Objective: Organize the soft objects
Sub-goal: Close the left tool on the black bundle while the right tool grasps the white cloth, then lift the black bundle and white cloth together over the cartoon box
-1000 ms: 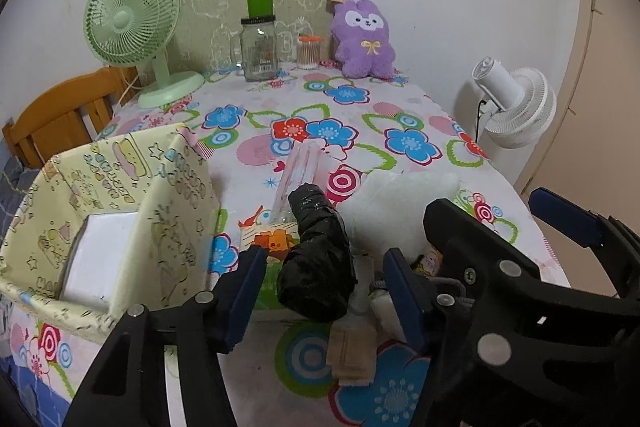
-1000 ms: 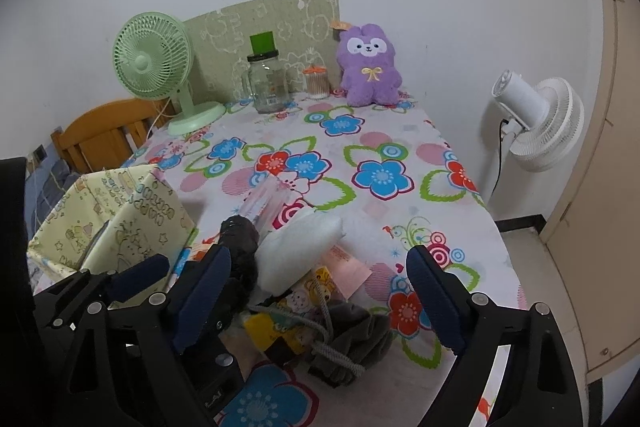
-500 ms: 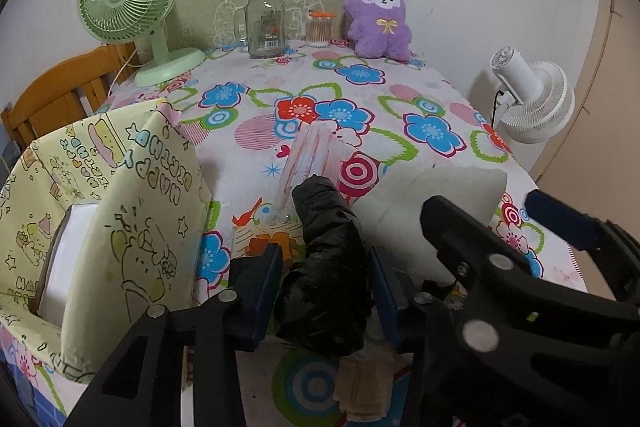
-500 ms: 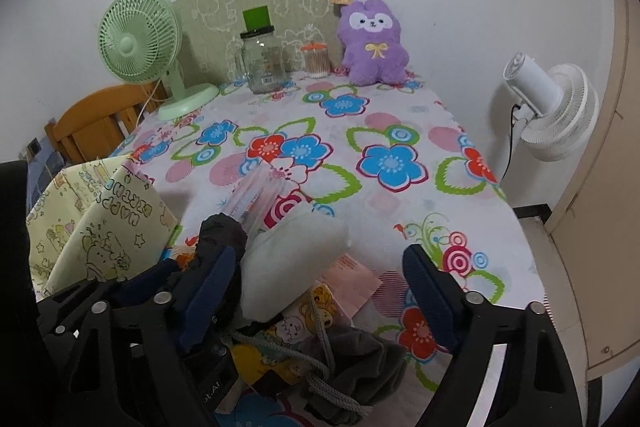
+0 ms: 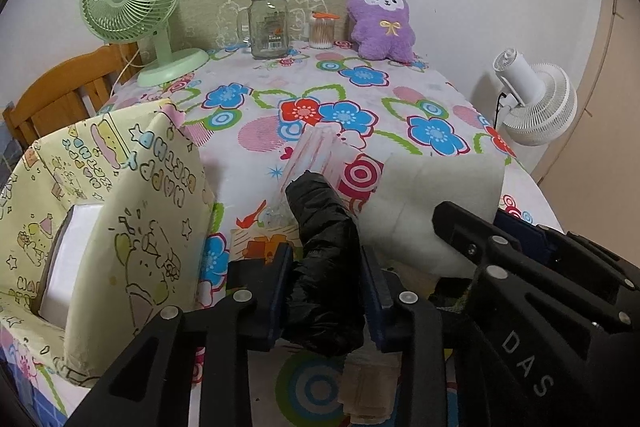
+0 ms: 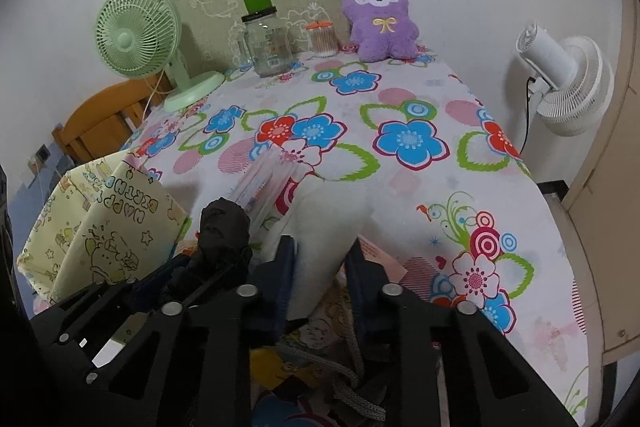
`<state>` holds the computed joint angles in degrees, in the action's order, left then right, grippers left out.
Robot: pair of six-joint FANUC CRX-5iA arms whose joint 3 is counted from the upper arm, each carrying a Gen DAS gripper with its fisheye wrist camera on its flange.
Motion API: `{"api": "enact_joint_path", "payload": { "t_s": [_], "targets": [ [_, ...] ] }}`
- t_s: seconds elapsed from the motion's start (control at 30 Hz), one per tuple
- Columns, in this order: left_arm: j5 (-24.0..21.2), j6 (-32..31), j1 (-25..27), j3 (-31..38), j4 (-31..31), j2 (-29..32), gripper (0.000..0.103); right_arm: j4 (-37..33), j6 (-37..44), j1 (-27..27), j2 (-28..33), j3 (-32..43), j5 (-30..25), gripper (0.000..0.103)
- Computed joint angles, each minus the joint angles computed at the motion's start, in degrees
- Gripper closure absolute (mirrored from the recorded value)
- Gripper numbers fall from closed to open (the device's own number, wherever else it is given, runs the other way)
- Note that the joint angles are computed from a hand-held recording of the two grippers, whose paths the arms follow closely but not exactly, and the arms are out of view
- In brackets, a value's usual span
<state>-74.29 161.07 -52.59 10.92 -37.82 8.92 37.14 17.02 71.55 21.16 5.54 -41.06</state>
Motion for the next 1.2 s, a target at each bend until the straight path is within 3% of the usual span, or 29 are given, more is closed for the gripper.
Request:
{"api": "enact_joint_path", "payload": {
  "t_s": [0.23, 1.2],
  "targets": [
    [-3.0, -0.36, -1.71, 2.05, -2.28, 0.56, 0.071, 3.73, -2.58, 0.6, -1.33, -1.73, 0.49, 0.084],
    [-13.17, 0.0, -10.81, 8.48, -11.61, -0.91, 0.071, 19.02, -14.22, 5.36, -8.58, -7.25, -4.67, 0.085]
  ]
}}
